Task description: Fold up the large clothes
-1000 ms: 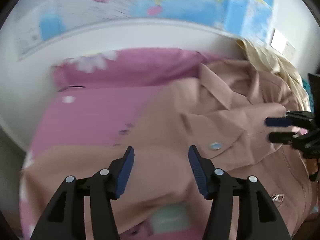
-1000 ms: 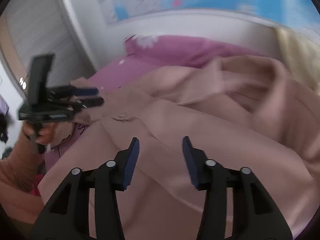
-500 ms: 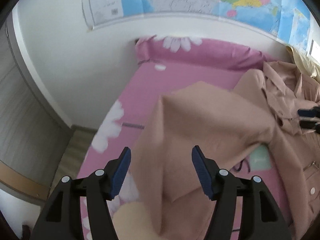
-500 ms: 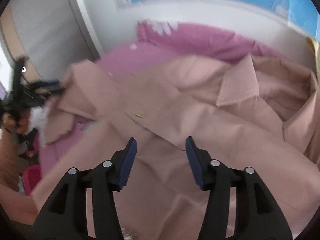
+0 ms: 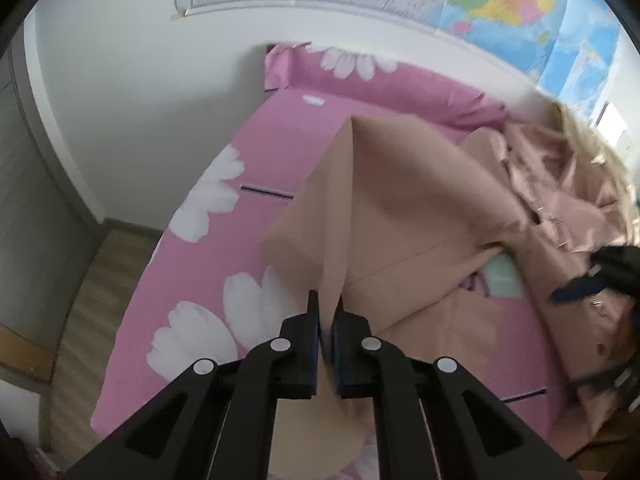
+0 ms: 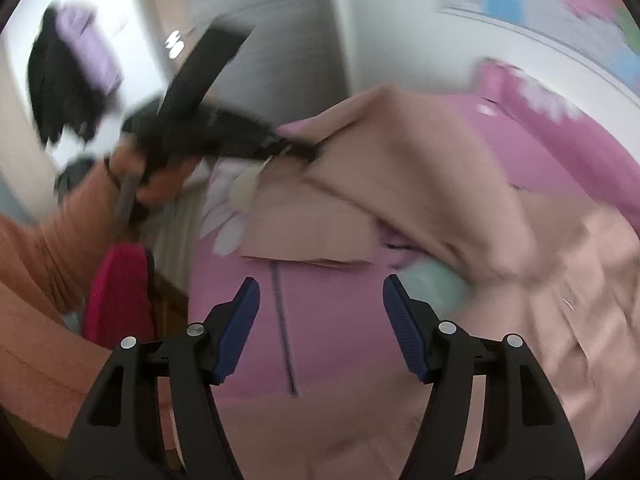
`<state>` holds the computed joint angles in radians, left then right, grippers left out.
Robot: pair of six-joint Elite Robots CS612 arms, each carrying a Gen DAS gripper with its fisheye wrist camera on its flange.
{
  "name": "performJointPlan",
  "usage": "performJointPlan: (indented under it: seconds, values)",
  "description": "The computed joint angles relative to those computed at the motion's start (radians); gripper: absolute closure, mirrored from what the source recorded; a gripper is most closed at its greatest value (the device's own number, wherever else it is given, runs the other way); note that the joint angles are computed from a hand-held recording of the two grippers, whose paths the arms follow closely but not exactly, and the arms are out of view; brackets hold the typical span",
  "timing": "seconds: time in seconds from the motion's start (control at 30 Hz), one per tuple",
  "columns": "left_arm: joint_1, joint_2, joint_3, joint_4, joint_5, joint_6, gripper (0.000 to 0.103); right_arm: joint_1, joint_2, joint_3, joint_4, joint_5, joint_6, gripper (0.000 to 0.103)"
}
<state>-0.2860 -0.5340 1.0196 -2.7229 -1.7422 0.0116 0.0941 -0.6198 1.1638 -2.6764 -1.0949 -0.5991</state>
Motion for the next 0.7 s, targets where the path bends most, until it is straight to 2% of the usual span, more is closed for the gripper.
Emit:
performJointPlan:
  seconds: [0.1, 0.17, 0.2, 0.27, 0.33, 0.37, 0.4, 0.43, 0.47, 0.53, 0.57, 0.63, 0.67, 0.7]
  values:
    - [0.000, -0.010, 0.011, -0.016, -0.014, 0.014, 0.098, 0.034, 0.019, -0.026, 0.006, -0.072, -0.102, 0.040]
    - [0.000, -0.013, 0.012, -0.011, -0.022, 0.019, 0.098, 0.051, 0.033, -0.035, -0.027, -0.115, -0.152, 0.040]
    - [-0.002, -0.015, 0.013, -0.007, -0.017, 0.022, 0.098, 0.059, 0.039, -0.046, -0.002, -0.127, -0.189, 0.039]
    - [0.000, -0.014, 0.009, 0.003, -0.026, 0.020, 0.098, 0.073, 0.053, -0.058, -0.009, -0.178, -0.234, 0.043]
    - [0.002, -0.014, 0.007, 0.007, -0.041, 0.019, 0.098, 0.084, 0.068, -0.071, -0.030, -0.214, -0.256, 0.055]
    - [0.003, -0.012, 0.003, 0.010, -0.048, 0.019, 0.098, 0.084, 0.076, -0.086, -0.023, -0.201, -0.237, 0.077]
    - [0.004, -0.013, 0.002, 0.011, -0.052, 0.019, 0.098, 0.085, 0.078, -0.095, -0.013, -0.200, -0.218, 0.093]
    - [0.005, -0.015, 0.002, 0.011, -0.066, 0.018, 0.098, 0.083, 0.077, -0.109, 0.006, -0.191, -0.183, 0.093]
    - [0.008, -0.019, 0.005, 0.005, -0.079, 0.018, 0.098, 0.074, 0.070, -0.115, 0.041, -0.140, -0.154, 0.094]
    - [0.014, -0.031, 0.008, -0.015, -0.116, 0.010, 0.098, 0.042, 0.041, -0.113, 0.123, 0.027, -0.102, 0.098]
    - [0.018, -0.034, 0.005, -0.023, -0.144, 0.004, 0.098, 0.029, 0.029, -0.110, 0.144, 0.080, -0.083, 0.098]
    - [0.033, -0.036, -0.005, -0.073, -0.243, -0.032, 0.090, -0.005, 0.002, -0.098, 0.165, 0.217, -0.028, 0.098]
    - [0.045, -0.033, -0.015, -0.127, -0.330, -0.062, 0.083, -0.026, -0.014, -0.085, 0.140, 0.291, 0.015, 0.098]
    - [0.051, -0.029, -0.024, -0.171, -0.382, -0.085, 0.076, -0.050, -0.027, -0.073, 0.107, 0.369, 0.078, 0.098]
